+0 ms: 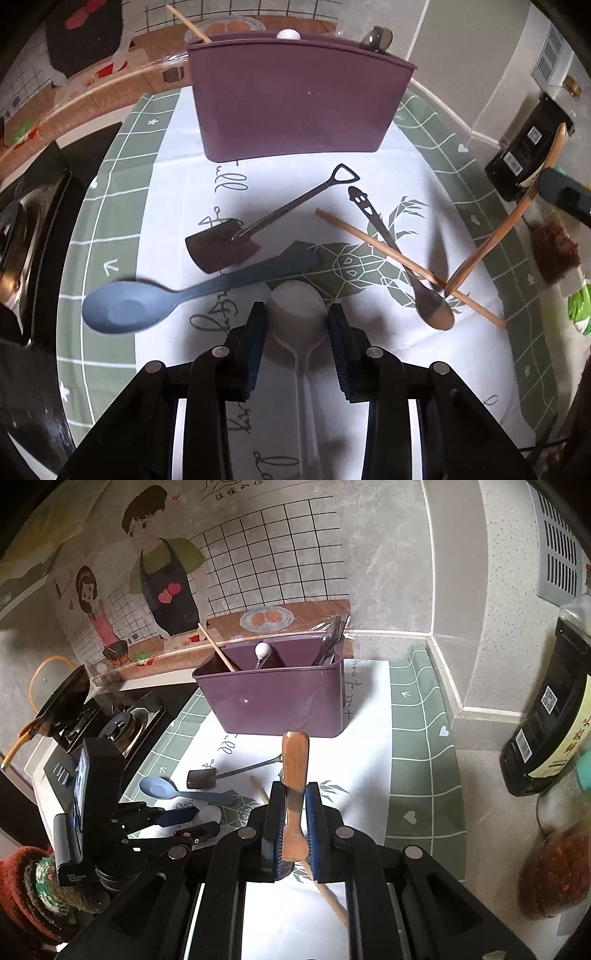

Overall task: Organize utensils
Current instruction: 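Grasp the white plastic spoon by its handle with the left tool, then lower the wooden spoon and white spoon into the purple holder with both tools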

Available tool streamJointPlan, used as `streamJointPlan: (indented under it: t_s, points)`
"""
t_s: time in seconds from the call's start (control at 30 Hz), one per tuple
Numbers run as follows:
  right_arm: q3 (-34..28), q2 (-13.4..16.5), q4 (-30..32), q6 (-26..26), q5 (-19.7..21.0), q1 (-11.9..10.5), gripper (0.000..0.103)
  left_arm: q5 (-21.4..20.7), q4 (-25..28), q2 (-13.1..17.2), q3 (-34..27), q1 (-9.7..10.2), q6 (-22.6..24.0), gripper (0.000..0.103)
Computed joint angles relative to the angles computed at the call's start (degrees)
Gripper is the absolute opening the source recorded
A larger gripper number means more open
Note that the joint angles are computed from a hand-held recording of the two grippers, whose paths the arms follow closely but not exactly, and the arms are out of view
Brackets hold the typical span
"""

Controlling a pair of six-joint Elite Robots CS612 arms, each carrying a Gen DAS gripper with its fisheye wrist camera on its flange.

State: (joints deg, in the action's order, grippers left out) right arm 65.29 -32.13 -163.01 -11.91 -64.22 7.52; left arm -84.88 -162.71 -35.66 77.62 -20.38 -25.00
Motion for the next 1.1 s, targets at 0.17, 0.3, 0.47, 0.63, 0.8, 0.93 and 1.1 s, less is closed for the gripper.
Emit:
streamJointPlan:
  t_s: [0.17,0.3,0.47,0.63,0.8,0.93,1.1]
  points:
    - [0.69,-0.35,-0.42,-0.46,0.08,-0.01,0.011,0.35,-8.17,-2.13,4.01,-0.28,-0.46,0.034]
    - [1.12,-0.49,-1.69,0.37,0.56,-0.11,0.011,0.48,-14.96,-3.96,6.24,0.01,-3.09,0.034]
    - [1.1,-1.63,-8.99,3.3,3.22,-0.47,0.011,3.95,-30.13,-5.66,4.95,0.67,-4.2,0.034]
    - [-3.65,-1.78,-16.06,5.31,1.82,-0.03,0.011,10.15,-44.18,-3.44,-2.41,1.17,-0.4,0.034]
    - [-13.17,1.5,-13.33,6.61,-0.56,0.73,0.011,14.93,-43.51,1.63,-11.14,1.88,2.8,0.034]
    - [-21.62,6.18,-8.06,6.74,-2.18,1.37,0.011,17.16,-38.59,6.88,-18.42,2.49,2.11,0.034]
    - [-31.68,12.33,1.14,7.02,-2.51,1.9,0.011,16.85,-29.88,12.12,-25.3,3.3,0.06,0.034]
